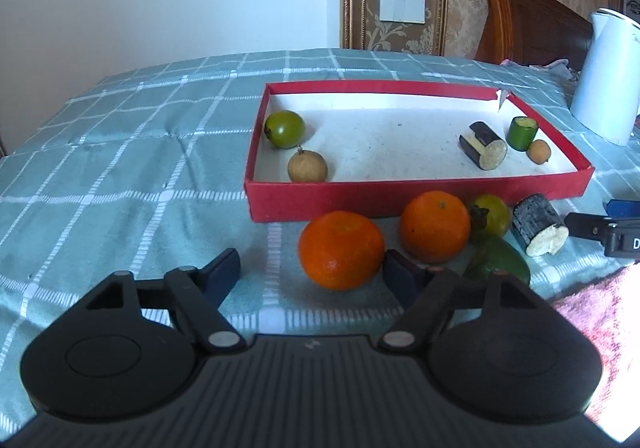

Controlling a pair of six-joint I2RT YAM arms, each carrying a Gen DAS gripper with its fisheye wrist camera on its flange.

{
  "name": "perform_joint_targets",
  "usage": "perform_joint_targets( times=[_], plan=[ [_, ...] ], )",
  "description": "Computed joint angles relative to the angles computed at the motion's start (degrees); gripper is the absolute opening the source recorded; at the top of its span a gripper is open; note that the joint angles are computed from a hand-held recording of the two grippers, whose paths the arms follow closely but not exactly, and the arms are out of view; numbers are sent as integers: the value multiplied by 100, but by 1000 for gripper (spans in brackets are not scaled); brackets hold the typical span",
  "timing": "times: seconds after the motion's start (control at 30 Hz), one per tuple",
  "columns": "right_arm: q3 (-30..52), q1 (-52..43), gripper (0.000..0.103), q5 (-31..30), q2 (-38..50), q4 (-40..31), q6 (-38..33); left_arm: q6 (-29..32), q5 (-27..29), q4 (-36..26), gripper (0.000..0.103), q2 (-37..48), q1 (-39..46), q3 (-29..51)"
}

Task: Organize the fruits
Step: 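Close the left tool on the mandarin orange, then carry the orange into the box and open the left tool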

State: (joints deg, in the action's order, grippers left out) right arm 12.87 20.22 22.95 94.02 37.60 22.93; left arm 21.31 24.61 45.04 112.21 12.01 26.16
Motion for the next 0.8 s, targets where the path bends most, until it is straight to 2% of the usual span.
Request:
perform_joint_targets(
  times=[0.07,0.1,0.17,0.37,0.8],
  plan=[
    [-1,-2,87,4,1,-2,-7,28,149,-76,59,-6,10,19],
    [0,-3,88,7,0,-7,-11,44,203,-118,56,-12,9,30],
    [10,0,88,9,-4,-27,-14,89,295,-155,42,-26,-16,26],
    [13,2,88,8,1,-24,-10,82,195,246,42,25,-105,-164],
    [16,2,88,4,-10,-34,-7,112,386,-494,41,-787,-176,-101]
  ],
)
